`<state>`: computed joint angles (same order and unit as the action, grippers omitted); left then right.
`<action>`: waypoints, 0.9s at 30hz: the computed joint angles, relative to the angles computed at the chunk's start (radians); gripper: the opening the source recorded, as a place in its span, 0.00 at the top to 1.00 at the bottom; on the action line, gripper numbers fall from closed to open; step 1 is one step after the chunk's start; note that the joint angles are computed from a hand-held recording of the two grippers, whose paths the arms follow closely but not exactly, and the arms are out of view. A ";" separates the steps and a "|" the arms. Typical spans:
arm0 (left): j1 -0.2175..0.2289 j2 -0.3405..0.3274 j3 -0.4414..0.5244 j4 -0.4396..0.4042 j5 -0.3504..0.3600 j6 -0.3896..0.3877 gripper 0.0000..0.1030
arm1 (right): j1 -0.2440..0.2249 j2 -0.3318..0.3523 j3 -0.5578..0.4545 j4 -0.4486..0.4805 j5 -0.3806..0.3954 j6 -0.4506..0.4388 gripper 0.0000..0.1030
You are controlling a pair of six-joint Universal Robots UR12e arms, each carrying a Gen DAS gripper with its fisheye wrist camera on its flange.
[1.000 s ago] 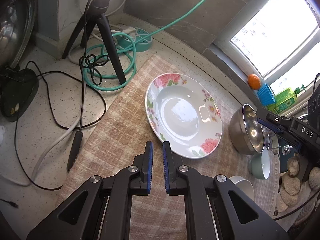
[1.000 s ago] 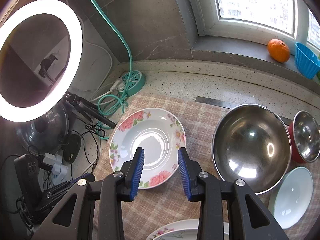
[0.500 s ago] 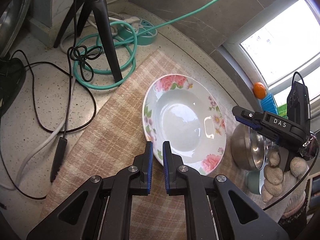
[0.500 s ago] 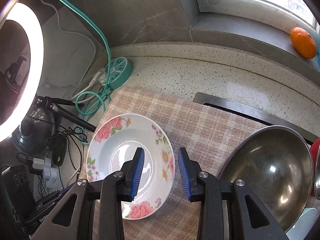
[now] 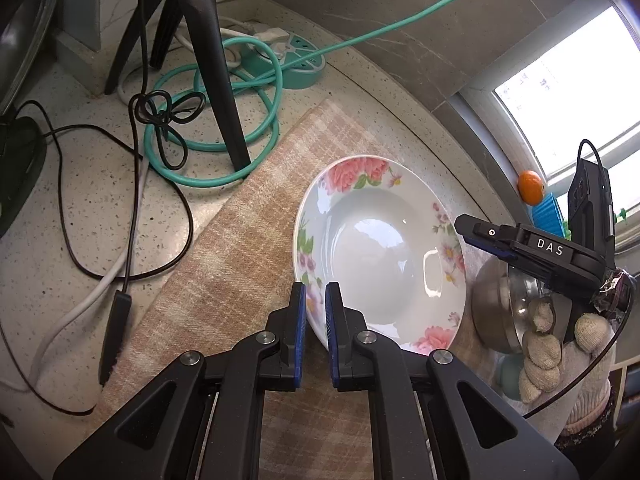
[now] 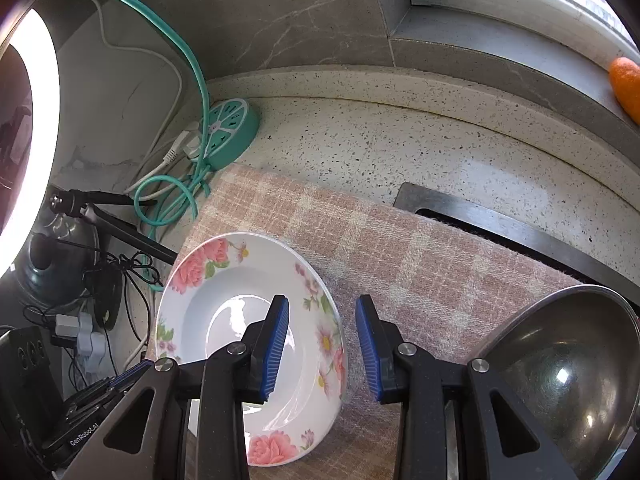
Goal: Organize plates and bowls
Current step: 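Move both open tools toward the pink-rose plate rim, then close both tools on the rim of the deep pink-rose plate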
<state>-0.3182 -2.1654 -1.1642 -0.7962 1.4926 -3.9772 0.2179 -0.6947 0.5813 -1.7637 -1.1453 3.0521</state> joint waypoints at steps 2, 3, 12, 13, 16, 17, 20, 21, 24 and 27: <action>0.001 0.000 -0.001 0.001 -0.002 -0.002 0.92 | 0.001 0.003 -0.005 0.005 -0.001 -0.007 0.70; 0.000 0.000 0.000 -0.002 0.001 0.002 0.92 | 0.001 0.005 -0.009 0.010 -0.002 -0.014 0.70; 0.001 -0.001 0.003 -0.010 -0.003 -0.005 0.92 | 0.007 0.002 -0.006 0.004 -0.046 -0.038 0.70; 0.001 -0.002 0.003 -0.012 -0.006 -0.007 0.92 | 0.008 0.000 -0.003 -0.001 -0.054 -0.048 0.70; 0.001 -0.002 0.001 -0.011 -0.007 -0.004 0.92 | 0.011 0.006 -0.018 0.010 -0.060 -0.067 0.70; 0.001 -0.001 0.001 -0.009 -0.008 -0.005 0.92 | 0.013 0.010 -0.025 0.015 -0.063 -0.073 0.70; 0.004 -0.001 -0.003 -0.004 -0.019 -0.010 0.92 | 0.017 0.025 -0.053 0.036 -0.073 -0.089 0.70; 0.005 0.000 -0.005 -0.002 -0.024 -0.013 0.92 | 0.017 0.029 -0.062 0.045 -0.073 -0.092 0.70; 0.004 0.003 -0.010 0.001 -0.029 -0.016 0.92 | 0.021 0.041 -0.084 0.066 -0.077 -0.111 0.70; 0.005 0.004 -0.013 0.006 -0.041 -0.016 0.92 | 0.025 0.052 -0.107 0.090 -0.085 -0.127 0.70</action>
<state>-0.3134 -2.1619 -1.1770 -0.7903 1.4521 -3.9935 0.2432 -0.6423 0.4747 -1.6734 -1.2299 2.9248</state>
